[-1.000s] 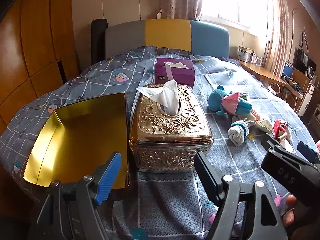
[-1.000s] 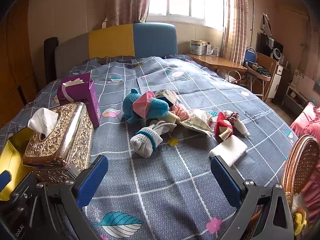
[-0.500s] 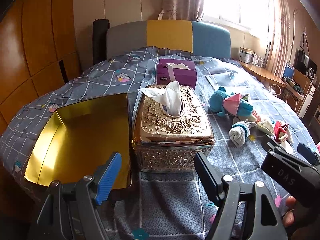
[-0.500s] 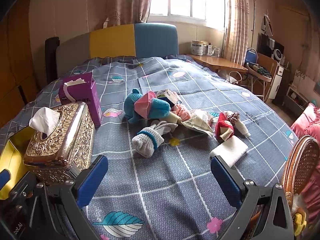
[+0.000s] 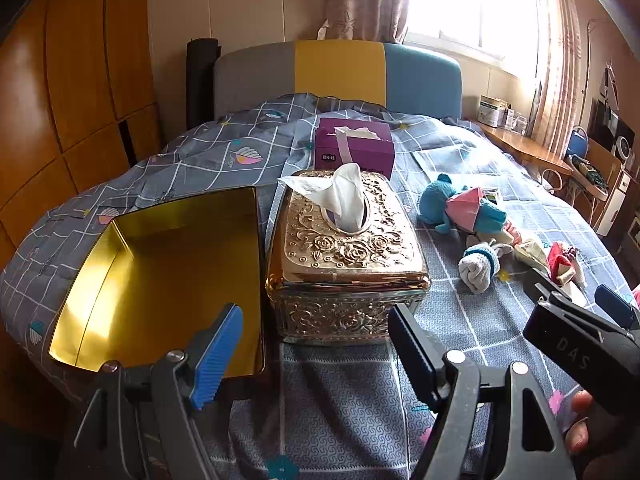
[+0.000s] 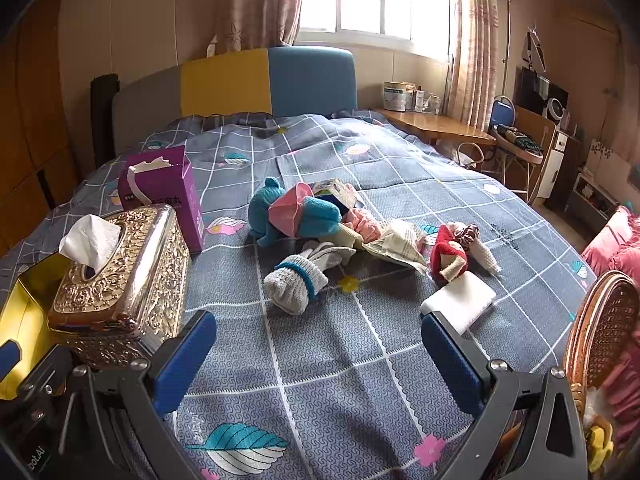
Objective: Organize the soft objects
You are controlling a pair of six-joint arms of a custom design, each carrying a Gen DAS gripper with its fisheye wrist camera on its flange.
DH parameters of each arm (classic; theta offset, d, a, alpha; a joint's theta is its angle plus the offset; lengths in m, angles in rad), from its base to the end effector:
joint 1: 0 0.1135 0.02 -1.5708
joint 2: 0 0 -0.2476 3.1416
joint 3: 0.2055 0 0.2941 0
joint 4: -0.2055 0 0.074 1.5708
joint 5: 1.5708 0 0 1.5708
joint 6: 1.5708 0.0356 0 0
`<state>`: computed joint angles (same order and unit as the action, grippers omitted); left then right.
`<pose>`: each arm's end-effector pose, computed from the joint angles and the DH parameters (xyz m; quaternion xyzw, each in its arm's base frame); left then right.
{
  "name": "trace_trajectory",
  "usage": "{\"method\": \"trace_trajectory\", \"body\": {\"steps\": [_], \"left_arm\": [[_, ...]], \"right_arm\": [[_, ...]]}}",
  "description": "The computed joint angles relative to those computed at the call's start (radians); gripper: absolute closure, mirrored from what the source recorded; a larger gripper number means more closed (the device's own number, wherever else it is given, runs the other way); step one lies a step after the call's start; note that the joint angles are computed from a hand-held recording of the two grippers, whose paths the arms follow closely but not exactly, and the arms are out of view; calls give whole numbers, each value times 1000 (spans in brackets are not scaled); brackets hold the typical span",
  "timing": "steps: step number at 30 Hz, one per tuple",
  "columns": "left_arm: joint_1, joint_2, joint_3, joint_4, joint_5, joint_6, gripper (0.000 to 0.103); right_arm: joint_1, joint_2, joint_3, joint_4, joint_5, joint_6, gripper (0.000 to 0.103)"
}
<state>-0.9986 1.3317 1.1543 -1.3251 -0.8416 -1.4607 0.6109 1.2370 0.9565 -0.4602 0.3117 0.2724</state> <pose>0.1642 -0.2059 0.2648 -0.2225 0.8848 0.1072 0.3952 0.2616 0.1699 0.2526 -0.0906 0.9016 0.0419 0.4208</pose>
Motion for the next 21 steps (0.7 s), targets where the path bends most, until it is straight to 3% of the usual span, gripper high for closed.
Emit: {"method": "trace_trajectory", "body": {"steps": [21], "left_arm": [[-8, 4, 7, -4, 1, -3, 27]], "right_arm": [[-1, 4, -3, -4, -6, 1, 0]]}}
